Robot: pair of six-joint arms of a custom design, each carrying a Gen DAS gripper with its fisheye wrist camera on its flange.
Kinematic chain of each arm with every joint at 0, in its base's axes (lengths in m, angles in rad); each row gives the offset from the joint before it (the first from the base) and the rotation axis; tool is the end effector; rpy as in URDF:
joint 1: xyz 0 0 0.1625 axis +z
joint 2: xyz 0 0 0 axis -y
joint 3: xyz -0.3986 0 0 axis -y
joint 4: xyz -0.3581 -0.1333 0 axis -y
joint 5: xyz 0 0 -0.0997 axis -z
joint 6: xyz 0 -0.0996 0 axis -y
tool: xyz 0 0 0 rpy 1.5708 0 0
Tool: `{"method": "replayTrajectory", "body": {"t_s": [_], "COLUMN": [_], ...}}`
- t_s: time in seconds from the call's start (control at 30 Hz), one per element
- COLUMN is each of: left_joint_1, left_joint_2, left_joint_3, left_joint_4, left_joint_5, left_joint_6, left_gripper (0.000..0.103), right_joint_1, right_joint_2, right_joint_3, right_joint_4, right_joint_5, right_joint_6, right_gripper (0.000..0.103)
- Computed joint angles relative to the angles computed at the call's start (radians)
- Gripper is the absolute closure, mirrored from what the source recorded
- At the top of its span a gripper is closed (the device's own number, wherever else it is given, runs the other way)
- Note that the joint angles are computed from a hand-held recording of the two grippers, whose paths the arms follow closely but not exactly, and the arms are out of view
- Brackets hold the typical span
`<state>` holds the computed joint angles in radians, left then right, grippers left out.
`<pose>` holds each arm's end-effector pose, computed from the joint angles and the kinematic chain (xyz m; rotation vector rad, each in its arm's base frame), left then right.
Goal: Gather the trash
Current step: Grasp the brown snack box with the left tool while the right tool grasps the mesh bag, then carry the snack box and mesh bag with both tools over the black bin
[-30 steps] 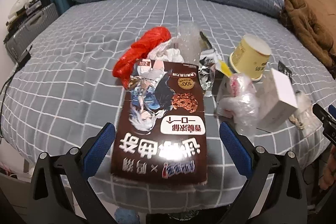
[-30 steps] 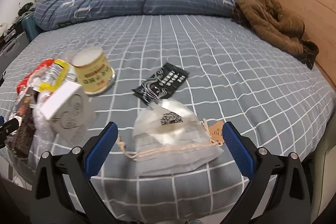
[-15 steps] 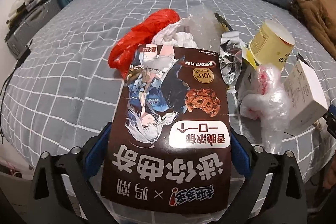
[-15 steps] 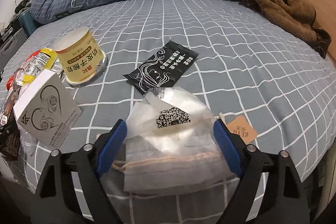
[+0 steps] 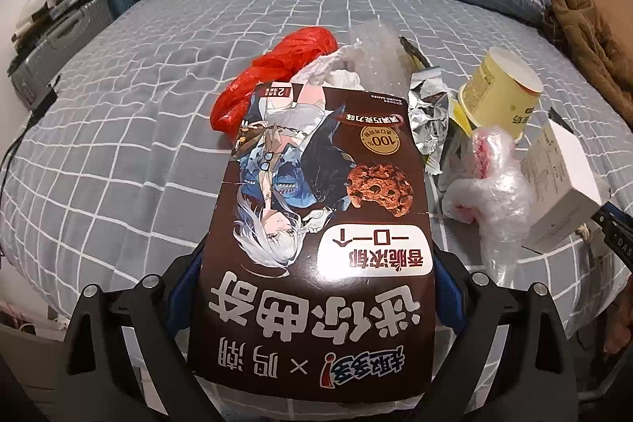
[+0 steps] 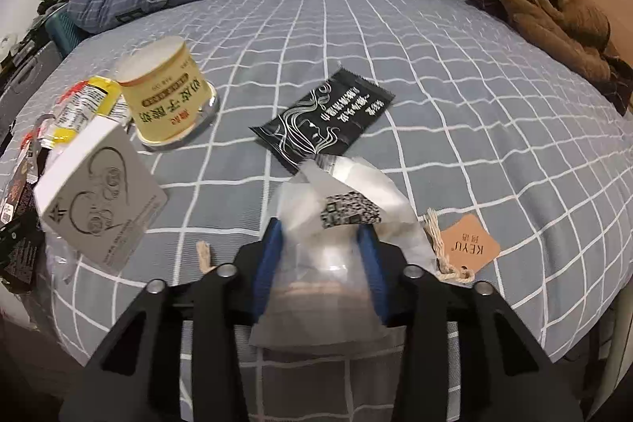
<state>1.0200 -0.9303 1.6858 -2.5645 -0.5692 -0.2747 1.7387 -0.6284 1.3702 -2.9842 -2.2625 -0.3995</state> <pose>-0.1334 -0.6321 0.2079 0.1606 2.2075 -0.7270 0.1878 -0.6906 0.1569 0.3656 -2.2857 0.7006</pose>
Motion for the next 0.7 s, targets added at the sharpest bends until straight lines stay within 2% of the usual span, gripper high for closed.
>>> {"method": "replayTrajectory", "body": {"t_s": [0.2, 0.37, 0.7], "left_joint_1": [-0.013, -0.017, -0.023], "left_joint_2": [-0.017, -0.023, -0.066], "left_joint_3": [0.014, 0.014, 0.036], "left_joint_4": [0.021, 0.039, 0.036], "left_joint_5": [0.011, 0.01, -0.015], "left_joint_6": [-0.013, -0.028, -0.042], "left_gripper": [0.013, 0.013, 0.013], "right_joint_1": [0.011, 0.004, 0.035], "right_joint_2": [-0.006, -0.019, -0.041], "right_joint_3": [0.0, 0.005, 0.047], "right_joint_4": [0.022, 0.06, 0.0], "right_joint_5": [-0.003, 0.019, 0.016], "right_joint_6": [0.004, 0.05, 0.039], "right_gripper": [0.082, 0.09, 0.092]}}
